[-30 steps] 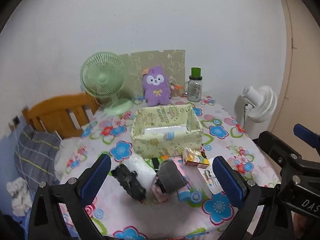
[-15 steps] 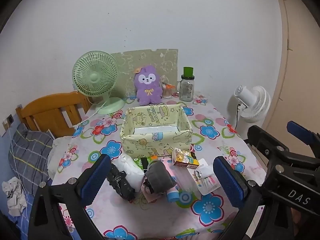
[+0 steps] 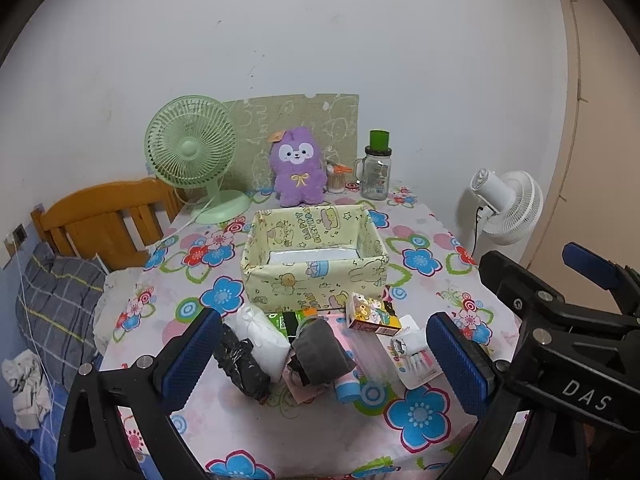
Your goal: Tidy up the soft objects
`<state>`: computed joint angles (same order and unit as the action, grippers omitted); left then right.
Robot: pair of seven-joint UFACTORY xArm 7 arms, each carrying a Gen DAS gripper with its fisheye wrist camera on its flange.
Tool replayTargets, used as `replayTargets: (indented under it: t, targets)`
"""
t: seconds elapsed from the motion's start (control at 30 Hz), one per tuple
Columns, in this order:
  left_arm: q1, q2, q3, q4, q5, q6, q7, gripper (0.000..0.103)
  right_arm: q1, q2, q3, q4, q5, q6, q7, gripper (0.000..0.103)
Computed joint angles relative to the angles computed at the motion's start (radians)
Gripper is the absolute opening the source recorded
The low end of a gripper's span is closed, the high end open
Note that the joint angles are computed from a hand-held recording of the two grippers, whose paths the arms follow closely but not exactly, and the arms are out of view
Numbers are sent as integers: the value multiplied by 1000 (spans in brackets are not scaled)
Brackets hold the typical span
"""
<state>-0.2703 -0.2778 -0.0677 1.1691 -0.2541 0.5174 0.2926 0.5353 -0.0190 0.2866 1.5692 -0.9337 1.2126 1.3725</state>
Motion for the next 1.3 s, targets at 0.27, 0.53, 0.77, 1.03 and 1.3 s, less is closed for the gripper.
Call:
replayTargets:
  t: [0.27, 0.53, 0.77, 1.03, 1.3]
  targets:
    - [7, -5, 6, -31, 3, -31, -7, 103, 29, 38, -7, 39, -7, 31, -8, 103]
    - [6, -17, 10, -60, 15, -63, -22, 103, 53, 40, -14, 30, -23, 39, 3, 103]
    - [-6, -1, 25, -42, -32, -52, 15, 103, 65, 50, -13, 41, -68, 61, 2, 103]
    - [8, 22, 11, -26, -6, -58, -2, 103, 49, 51, -27, 33, -30, 10, -1, 103]
    - [15, 25, 2, -34, 14, -61, -15, 103, 54, 64, -30, 41, -23, 11, -15, 103]
